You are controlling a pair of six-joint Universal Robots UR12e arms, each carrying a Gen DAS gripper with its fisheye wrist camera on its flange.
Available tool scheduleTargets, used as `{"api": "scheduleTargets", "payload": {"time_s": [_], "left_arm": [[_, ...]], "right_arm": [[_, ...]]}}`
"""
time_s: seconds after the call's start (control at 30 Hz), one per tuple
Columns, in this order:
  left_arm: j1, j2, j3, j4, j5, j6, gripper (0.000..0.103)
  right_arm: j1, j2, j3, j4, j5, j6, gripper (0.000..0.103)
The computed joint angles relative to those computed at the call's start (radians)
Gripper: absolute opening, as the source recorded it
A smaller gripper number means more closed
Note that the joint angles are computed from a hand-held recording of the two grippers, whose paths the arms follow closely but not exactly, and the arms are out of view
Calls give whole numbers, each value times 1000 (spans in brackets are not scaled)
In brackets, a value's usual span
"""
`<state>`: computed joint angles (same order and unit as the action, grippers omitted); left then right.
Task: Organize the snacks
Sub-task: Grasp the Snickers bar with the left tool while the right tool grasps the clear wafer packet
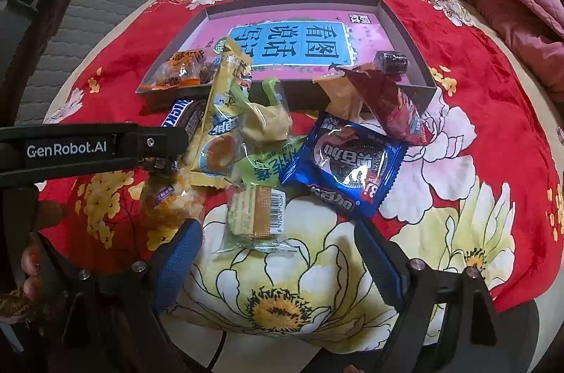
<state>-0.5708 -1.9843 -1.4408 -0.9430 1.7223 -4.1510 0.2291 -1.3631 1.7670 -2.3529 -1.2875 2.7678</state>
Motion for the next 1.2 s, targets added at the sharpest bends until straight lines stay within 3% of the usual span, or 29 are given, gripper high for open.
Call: {"api": "scheduleTargets", "payload": {"time_s": [0.33,0.53,0.73,0.83,1.2], "left_arm": [[1,-7,5,-9,-1,4,58],[1,-10,7,6,8,8,57],[4,-15,7,23,9,14,40],[0,-20,15,13,23,23,31],[-5,-16,14,3,43,32,30]], "right_arm": [[6,5,-4,13,-11,-7,86],[9,12,-6,18,-14,-7,70],[16,19,-8,22,-7,-37,47],[18,20,-9,24,-8,-47,46],[-1,18,-14,47,49,-36,44]]}}
